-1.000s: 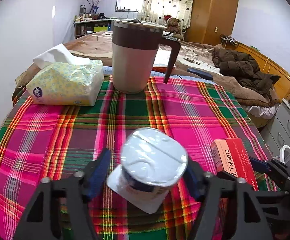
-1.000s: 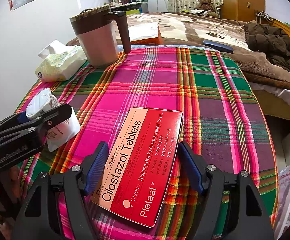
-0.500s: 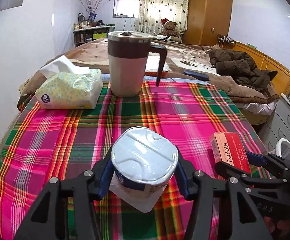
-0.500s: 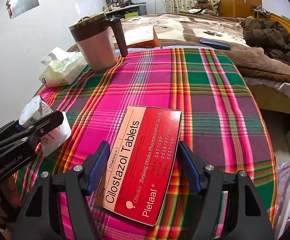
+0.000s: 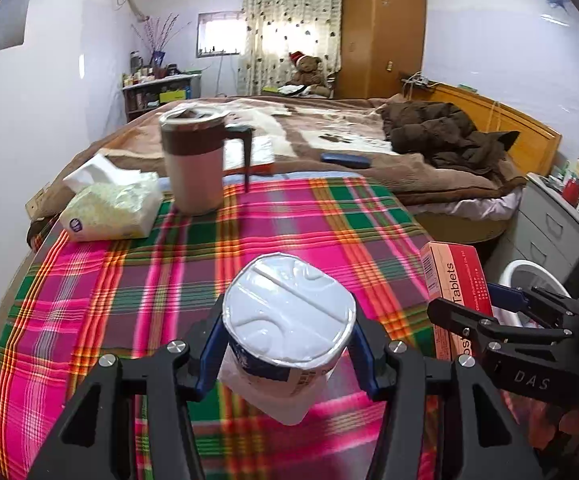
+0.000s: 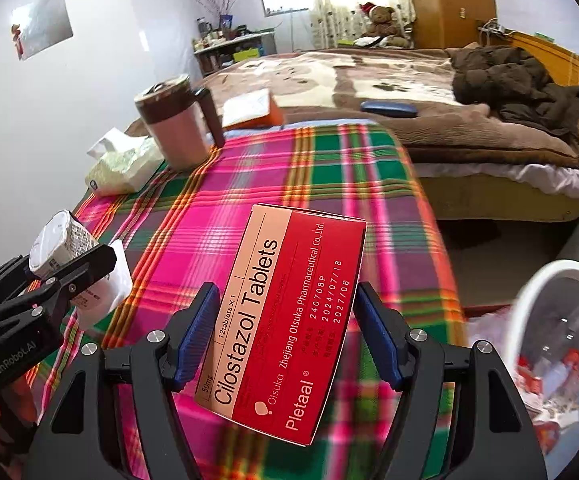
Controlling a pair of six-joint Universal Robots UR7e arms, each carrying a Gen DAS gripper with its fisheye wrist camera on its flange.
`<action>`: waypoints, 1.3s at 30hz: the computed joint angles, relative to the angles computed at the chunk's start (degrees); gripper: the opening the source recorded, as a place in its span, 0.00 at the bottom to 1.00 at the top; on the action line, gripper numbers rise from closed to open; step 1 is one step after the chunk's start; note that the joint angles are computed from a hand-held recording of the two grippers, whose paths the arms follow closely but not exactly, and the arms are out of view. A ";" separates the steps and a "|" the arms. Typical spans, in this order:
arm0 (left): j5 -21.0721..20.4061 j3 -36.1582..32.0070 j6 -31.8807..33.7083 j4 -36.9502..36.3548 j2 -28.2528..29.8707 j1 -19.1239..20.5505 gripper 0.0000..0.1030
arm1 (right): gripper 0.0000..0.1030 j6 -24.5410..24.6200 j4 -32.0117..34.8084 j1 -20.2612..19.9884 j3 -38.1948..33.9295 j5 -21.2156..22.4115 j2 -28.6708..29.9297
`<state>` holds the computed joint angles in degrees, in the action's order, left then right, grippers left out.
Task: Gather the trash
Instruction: 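Carry the tablet box and yogurt cup over the white bin, then open both tools over the bin to drop the box and cup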
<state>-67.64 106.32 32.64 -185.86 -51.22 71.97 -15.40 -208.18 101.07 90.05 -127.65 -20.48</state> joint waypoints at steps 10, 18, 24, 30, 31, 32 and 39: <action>-1.31 5.64 -0.03 -2.34 -1.10 -4.54 0.54 | 0.68 -0.14 -9.11 -0.34 9.26 -1.89 -5.11; -2.61 8.87 -0.80 -3.26 -0.45 -8.28 0.54 | 0.68 -0.36 -14.86 -1.12 14.69 -3.45 -8.36; -3.63 10.23 -1.58 -3.79 0.97 -10.81 0.54 | 0.68 -0.66 -18.99 -2.16 18.37 -4.55 -10.50; -5.24 10.68 -2.91 -3.34 3.10 -12.82 0.54 | 0.68 -0.37 -22.36 -3.45 21.40 -5.90 -12.34; -5.51 10.90 -3.25 -3.31 3.45 -13.18 0.54 | 0.68 -0.27 -22.77 -3.84 21.86 -6.10 -12.68; -5.68 10.93 -3.55 -3.08 3.87 -13.51 0.54 | 0.68 -0.23 -23.15 -4.11 22.42 -6.20 -13.05; -7.08 10.82 -4.34 -1.92 6.51 -15.47 0.54 | 0.68 1.22 -24.63 -6.37 25.99 -7.82 -15.41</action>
